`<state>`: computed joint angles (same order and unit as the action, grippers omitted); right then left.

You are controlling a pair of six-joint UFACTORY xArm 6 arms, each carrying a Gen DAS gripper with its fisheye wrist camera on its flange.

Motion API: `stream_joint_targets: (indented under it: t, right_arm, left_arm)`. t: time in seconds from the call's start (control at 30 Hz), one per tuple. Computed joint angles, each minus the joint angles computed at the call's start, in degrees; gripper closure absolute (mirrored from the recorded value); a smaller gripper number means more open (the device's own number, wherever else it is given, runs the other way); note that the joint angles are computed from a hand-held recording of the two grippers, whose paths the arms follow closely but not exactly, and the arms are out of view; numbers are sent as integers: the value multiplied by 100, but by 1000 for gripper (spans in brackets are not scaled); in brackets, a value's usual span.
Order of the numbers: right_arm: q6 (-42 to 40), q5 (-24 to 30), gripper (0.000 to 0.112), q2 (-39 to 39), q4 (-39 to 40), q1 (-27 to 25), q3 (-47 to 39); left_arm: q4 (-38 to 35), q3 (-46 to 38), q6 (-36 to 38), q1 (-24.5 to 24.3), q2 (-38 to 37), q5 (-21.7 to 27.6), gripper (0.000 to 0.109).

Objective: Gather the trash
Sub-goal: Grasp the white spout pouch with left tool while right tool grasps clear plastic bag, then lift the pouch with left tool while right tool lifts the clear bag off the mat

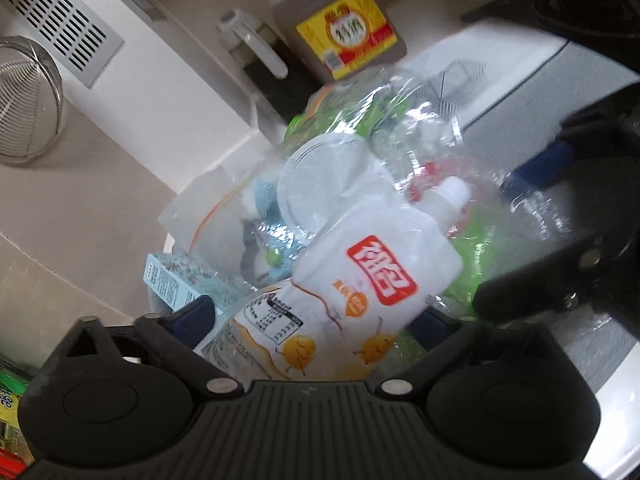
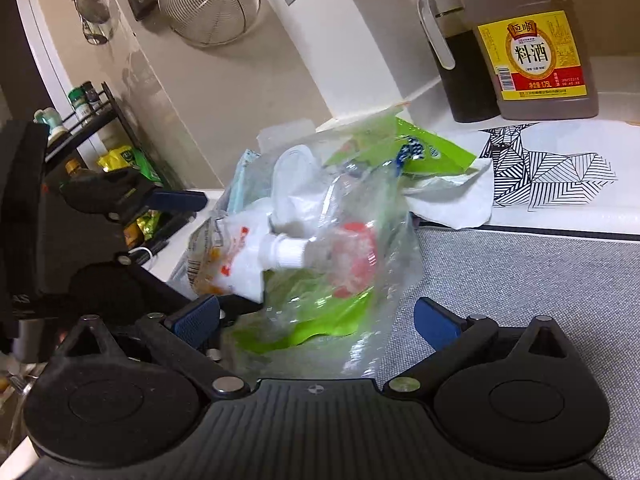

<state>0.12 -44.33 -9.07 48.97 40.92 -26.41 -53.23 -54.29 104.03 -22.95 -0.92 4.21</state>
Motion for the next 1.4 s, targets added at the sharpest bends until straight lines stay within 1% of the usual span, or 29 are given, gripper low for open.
stream_joint_targets:
  t: [0.03,0.1,0.13,0.17,0.2,0.23,0.27,0.3,0.37,0.47,0.57,0.6,0.77,0.83,0.87,0.9,0.93,0.97,1.0,1.03,1.07,1.1,1.13,1.17,1.27,1.3,1.33,1.37,1.4]
  right_arm:
    - [138,-60,15,2,-121,-14,45]
    - [344,-116,41,-13,-341,-70,122]
    - [501,-126,68,-29,-505,-124,171]
    - [533,-127,83,-36,-490,-131,180]
    - [549,-158,89,-31,-433,-123,180]
    - [684,-255,98,-24,-535,-158,229]
    - [751,-460,103,24,-542,-144,258]
    - [693,-711,104,91,-419,-82,249]
    - [511,-1231,108,245,-108,62,206]
    - [177,-1913,109,516,499,288,27]
    - [-46,-2560,109,756,1001,434,-134]
    - [-48,-2714,109,798,1118,448,-163]
    - [269,-3576,109,1032,1391,451,-197]
    - [475,-3799,109,1075,1266,400,-116]
    - [560,-3712,105,1026,1129,350,-64]
    - [682,-3586,105,964,980,306,-7]
    - [778,-3421,100,881,797,241,57]
    - [816,-3267,77,796,625,199,116]
    - [746,-3139,60,759,601,221,92]
    - [578,-3069,34,768,651,256,34]
    - [401,-3123,27,814,699,340,-17]
    - [296,-3155,28,834,625,375,-24]
    - [120,-3042,28,789,617,433,-62]
    - [-154,-2832,27,737,740,520,-180]
    - [-1098,-1872,26,685,1209,624,-801]
    - [-1482,-1505,25,741,1520,625,-1126]
    - [-2074,-1152,21,848,2025,627,-1550]
    - [-2648,-1035,23,1078,2575,626,-2016]
    - [-3115,-1056,29,1315,3023,614,-2409]
  left_arm:
    - [-107,44,94,-31,-33,-44,28]
    - [-839,75,751,-121,-110,-135,40]
    - [-1032,122,967,-165,-174,-184,49]
    - [-1253,159,1185,-183,-246,-184,51]
    - [-1546,182,1429,-202,-325,-182,53]
    - [-1637,250,1476,-201,-438,-160,63]
    - [-1638,308,1464,-187,-509,-154,87]
    - [-1878,314,1640,-225,-545,-284,87]
    - [-2194,306,1755,-201,-635,-287,87]
    - [-2578,372,1875,-144,-834,-362,88]
    - [-2177,532,1126,-26,-1052,-291,88]
    - [-2251,571,1087,-8,-1145,-271,88]
    - [-2593,731,891,45,-1585,-90,88]
    - [-2465,781,515,80,-1711,12,88]
    - [-2315,811,239,96,-1758,42,88]
    - [-2112,847,-95,116,-1805,70,88]
    - [-1917,885,-413,147,-1859,122,88]
    - [-1805,923,-664,191,-1929,187,88]
    - [-1666,985,-961,248,-2032,255,88]
    - [-1485,1008,-1299,294,-2081,326,88]
    - [-1313,1048,-1618,380,-2164,458,88]
    - [-1207,1086,-1891,503,-2263,634,88]
    - [-1163,1128,-2057,587,-2351,740,88]
    - [-1161,1176,-2166,667,-2442,824,88]
    - [-1191,1396,-2310,904,-2781,1036,88]
    - [-1177,1497,-2348,1004,-2925,1115,88]
    - [-1129,1597,-2427,1090,-3055,1181,88]
    - [-1073,1712,-2519,1202,-3211,1263,88]
    - [-1013,1822,-2601,1332,-3369,1370,88]
